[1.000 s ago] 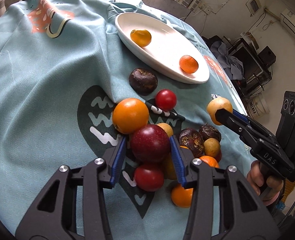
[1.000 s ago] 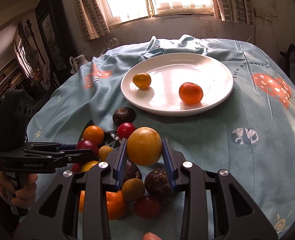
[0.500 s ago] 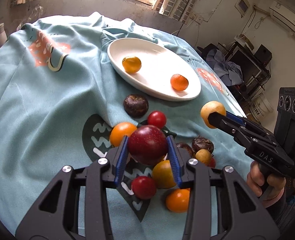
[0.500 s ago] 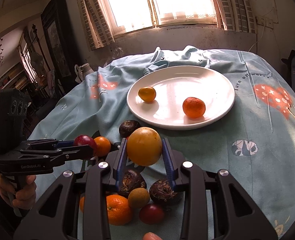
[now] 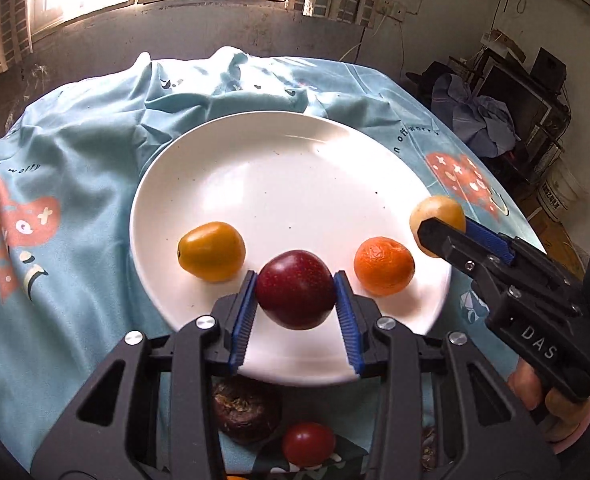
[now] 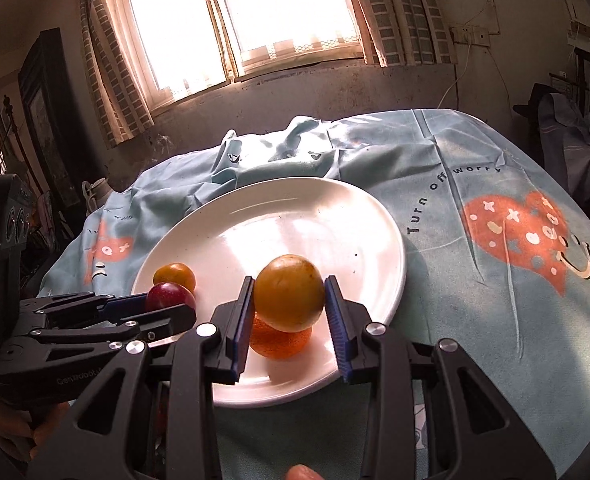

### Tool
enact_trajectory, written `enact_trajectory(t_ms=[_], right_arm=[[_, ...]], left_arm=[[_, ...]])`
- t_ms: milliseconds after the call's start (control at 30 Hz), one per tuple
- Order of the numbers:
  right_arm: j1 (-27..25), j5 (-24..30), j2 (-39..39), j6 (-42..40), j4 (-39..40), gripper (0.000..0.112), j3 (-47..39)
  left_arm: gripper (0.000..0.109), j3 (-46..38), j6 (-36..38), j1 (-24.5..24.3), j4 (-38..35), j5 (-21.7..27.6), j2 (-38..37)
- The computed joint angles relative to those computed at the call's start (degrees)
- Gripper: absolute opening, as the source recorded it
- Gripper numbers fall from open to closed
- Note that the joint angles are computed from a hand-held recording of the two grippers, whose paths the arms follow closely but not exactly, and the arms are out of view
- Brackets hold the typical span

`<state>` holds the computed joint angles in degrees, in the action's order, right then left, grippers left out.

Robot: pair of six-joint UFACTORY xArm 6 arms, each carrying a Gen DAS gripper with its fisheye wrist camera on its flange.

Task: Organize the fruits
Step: 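Carry the yellow citrus and red plum onto the plate and open both grippers, then grasp a large mandarin with the right gripper while the left moves toward an orange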

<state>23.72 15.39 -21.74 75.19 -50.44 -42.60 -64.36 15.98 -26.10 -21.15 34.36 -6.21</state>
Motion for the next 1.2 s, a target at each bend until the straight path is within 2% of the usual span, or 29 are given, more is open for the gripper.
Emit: enact_trajectory(t_ms=[67, 100, 133, 167, 233, 333, 467, 533, 633, 733, 833, 933, 1067, 1100, 1133, 1167, 1200], right_arm=[[0.0, -0.6, 0.4, -0.3, 0.1, 0.037, 0.0], [0.0, -0.8, 0.5, -0.8, 0.5, 0.052, -0.1], [0.4, 0.0, 0.3, -1.2, 0.9, 0.064, -0.1], [0.7, 1.1, -0.6, 0.5, -0.5, 0.069, 0.0], [1.5, 1.6, -2.4, 0.9, -1.2, 0.069, 0.6], [3.5, 2.7, -5.0, -1.0, 0.1, 0.069, 1.7], [7.6, 2.6, -8.0, -7.0, 7.7, 0.069, 4.4], [10.7, 4.1, -9.6, -7.1, 7.4, 0.069, 5.3], [16.5, 9.1, -10.7, -5.3, 1.7, 0.069, 5.1], [22.4, 16.0, -10.2, -8.3, 0.4, 0.069, 3.4], [25.8, 15.7, -11.0, -15.0, 4.2, 0.069, 4.1], [28.9, 17.8, -11.4, -15.7, 3.0, 0.069, 4.7], [28.5, 16.7, -12.1, -20.2, 12.2, 0.068, 6.8], [28.3, 16.1, -12.5, -21.4, 14.6, 0.061, 7.4], [28.4, 16.1, -12.7, -21.4, 15.4, 0.059, 7.9], [28.4, 16.2, -12.9, -21.3, 15.8, 0.050, 8.1], [28.3, 16.2, -13.1, -21.6, 16.6, 0.049, 8.4]], left_arm=[[0.040, -0.7, -0.4, 0.0, 1.0, 0.8, 0.8], [0.040, -0.8, -1.3, 0.0, 2.0, 1.3, 0.9], [0.054, -0.5, -1.7, 0.1, 2.4, 1.0, 0.6], [0.069, 0.7, -3.5, 0.1, 4.1, -1.0, -0.5], [0.079, 4.0, -4.1, 0.5, 4.9, -4.5, -4.0], [0.084, 8.0, -0.5, 1.9, 3.2, -3.5, -10.0], [0.097, 18.3, -0.2, 4.3, 3.5, -6.8, -21.1], [0.097, 23.1, -1.2, 5.3, 5.7, -8.5, -25.8], [0.098, 28.9, -1.7, 6.8, 7.4, -10.4, -31.1], [0.098, 30.4, -5.1, 8.5, 11.2, -8.2, -32.7], [0.098, 29.1, -4.7, 10.6, 8.6, -4.4, -32.2], [0.098, 28.6, -4.8, 12.3, 5.5, -2.4, -32.0], [0.098, 29.1, -4.8, 13.2, 5.3, -2.0, -33.1], [0.098, 29.3, -5.0, 13.1, 5.7, -2.0, -33.3], [0.098, 29.4, -5.1, 13.1, 5.9, -2.0, -33.5], [0.098, 29.6, -5.1, 13.2, 5.9, -1.9, -33.8], [0.098, 29.5, -5.1, 13.2, 5.8, -1.8, -33.8]])
